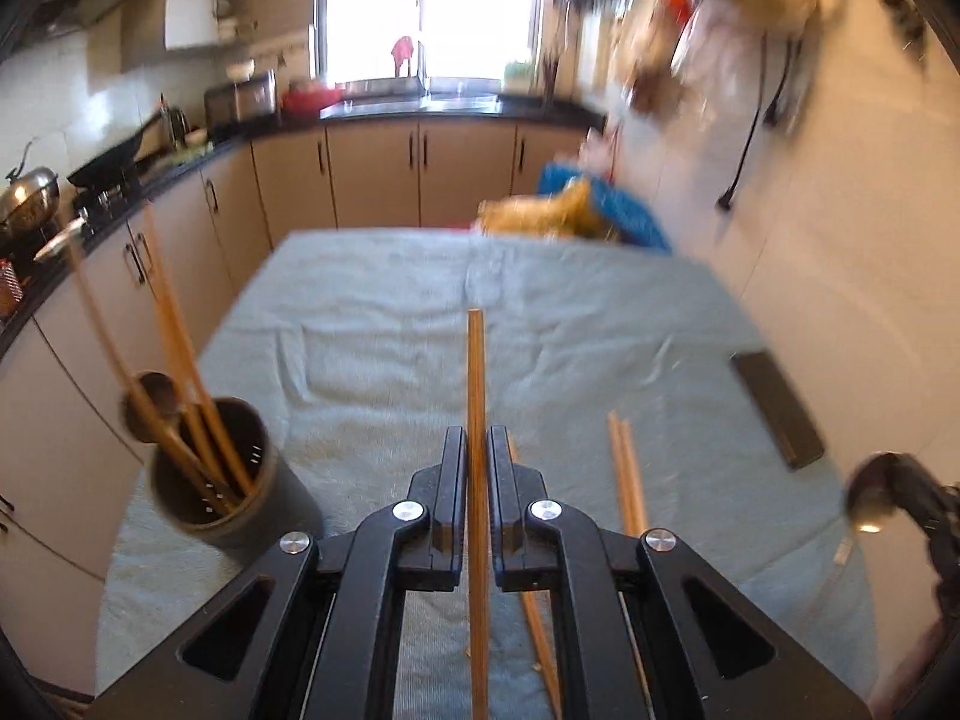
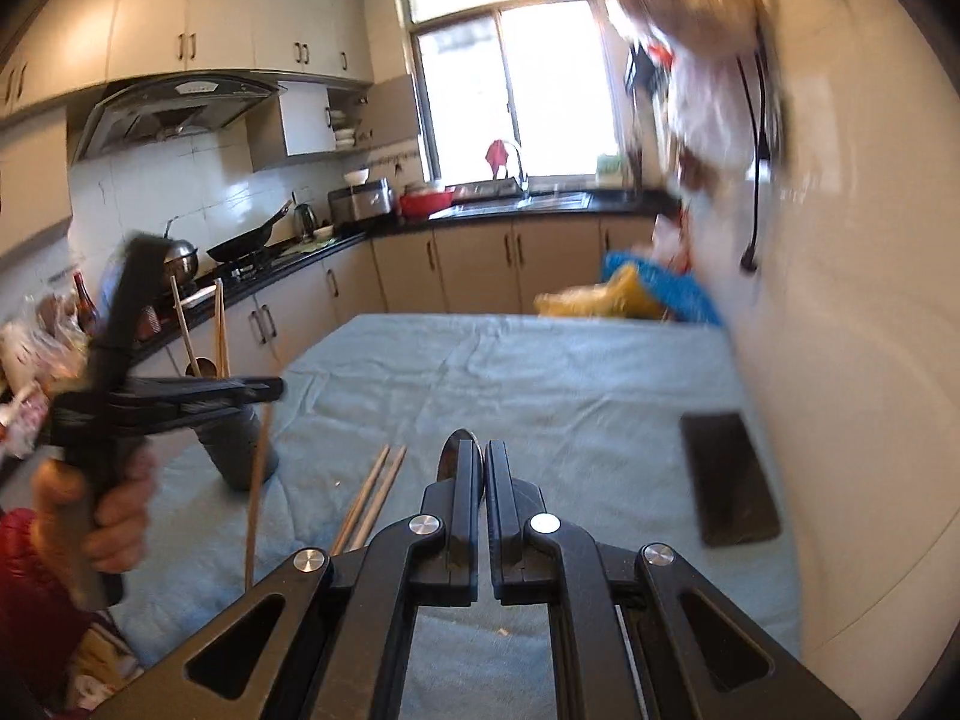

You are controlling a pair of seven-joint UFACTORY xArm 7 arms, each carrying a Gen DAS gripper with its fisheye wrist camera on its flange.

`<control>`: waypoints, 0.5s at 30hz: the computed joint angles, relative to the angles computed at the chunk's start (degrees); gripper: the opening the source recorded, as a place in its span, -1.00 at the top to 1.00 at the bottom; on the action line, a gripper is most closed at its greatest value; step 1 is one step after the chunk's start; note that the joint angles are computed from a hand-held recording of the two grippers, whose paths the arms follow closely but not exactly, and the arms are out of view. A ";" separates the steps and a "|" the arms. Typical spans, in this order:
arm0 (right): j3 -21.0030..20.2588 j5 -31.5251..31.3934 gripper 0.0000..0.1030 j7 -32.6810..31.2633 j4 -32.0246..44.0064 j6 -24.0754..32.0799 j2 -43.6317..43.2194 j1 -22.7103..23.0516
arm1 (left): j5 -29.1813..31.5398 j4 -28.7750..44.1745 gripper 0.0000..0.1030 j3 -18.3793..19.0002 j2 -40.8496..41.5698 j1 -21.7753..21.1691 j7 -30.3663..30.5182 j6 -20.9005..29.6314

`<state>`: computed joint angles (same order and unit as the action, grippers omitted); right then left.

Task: Organize utensils
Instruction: 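Lift the held chopsticks with both tools and carry them over the black holder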

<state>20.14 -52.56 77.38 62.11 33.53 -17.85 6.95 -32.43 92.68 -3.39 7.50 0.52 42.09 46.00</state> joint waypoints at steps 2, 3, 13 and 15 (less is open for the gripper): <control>0.94 -0.92 0.94 0.06 1.28 1.40 0.55 0.12 | -2.64 -2.50 0.88 0.19 -2.87 0.58 2.28 -1.23; 1.03 -1.09 0.94 -0.02 1.74 1.63 0.85 0.38 | -3.81 -2.92 0.88 0.54 -3.65 0.75 3.10 -1.13; 0.94 -5.43 0.94 0.73 7.43 6.90 5.18 4.09 | -9.01 -1.81 0.88 3.31 -5.54 1.97 7.08 2.42; 0.72 -6.47 0.94 0.73 8.58 8.51 6.18 5.18 | -9.82 -2.13 0.88 3.71 -6.16 2.39 7.52 2.99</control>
